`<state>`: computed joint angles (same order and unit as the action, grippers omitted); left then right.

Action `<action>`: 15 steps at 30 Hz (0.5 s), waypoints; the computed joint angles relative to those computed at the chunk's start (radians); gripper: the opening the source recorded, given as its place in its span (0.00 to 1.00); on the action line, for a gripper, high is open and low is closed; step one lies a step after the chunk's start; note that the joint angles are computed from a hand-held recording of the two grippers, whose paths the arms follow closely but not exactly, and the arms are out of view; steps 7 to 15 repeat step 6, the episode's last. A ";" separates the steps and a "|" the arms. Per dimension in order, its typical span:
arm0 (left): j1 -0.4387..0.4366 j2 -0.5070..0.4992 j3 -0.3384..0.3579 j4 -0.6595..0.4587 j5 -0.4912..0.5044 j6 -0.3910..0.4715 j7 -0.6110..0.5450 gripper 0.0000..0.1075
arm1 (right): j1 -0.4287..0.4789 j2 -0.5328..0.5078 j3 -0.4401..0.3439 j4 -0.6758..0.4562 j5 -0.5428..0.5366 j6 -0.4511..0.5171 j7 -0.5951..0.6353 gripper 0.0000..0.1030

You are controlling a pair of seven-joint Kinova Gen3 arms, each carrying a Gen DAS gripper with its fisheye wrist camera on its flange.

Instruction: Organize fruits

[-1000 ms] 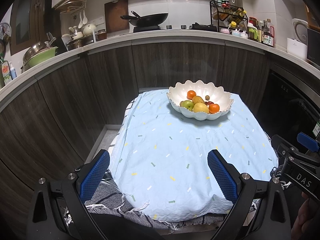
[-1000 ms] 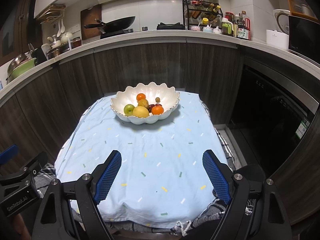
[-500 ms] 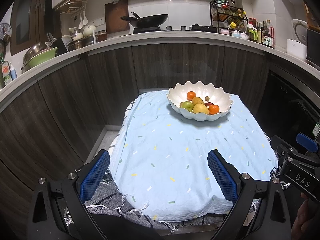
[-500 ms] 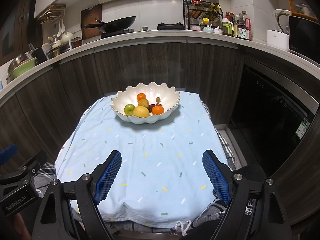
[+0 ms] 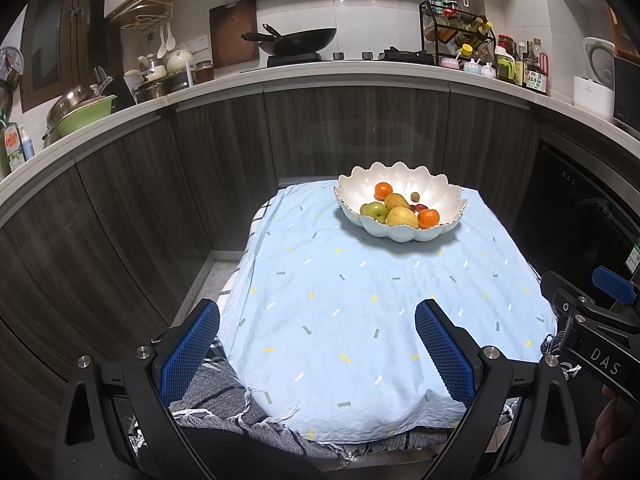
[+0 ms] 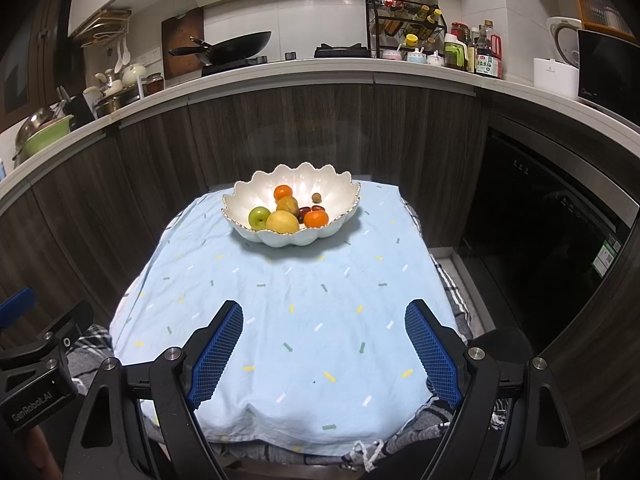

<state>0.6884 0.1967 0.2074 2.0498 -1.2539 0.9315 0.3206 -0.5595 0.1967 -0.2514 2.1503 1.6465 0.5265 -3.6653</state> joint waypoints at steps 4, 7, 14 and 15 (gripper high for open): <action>0.000 0.003 0.000 -0.002 0.006 0.005 -0.004 0.93 | 0.004 0.000 -0.001 0.002 0.009 -0.004 -0.006 0.82; -0.003 0.003 -0.001 -0.004 0.012 -0.001 -0.012 0.93 | 0.004 0.000 -0.002 0.003 0.012 -0.001 -0.010 0.82; -0.003 0.003 -0.001 -0.004 0.012 -0.001 -0.012 0.93 | 0.004 0.000 -0.002 0.003 0.012 -0.001 -0.010 0.82; -0.003 0.003 -0.001 -0.004 0.012 -0.001 -0.012 0.93 | 0.004 0.000 -0.002 0.003 0.012 -0.001 -0.010 0.82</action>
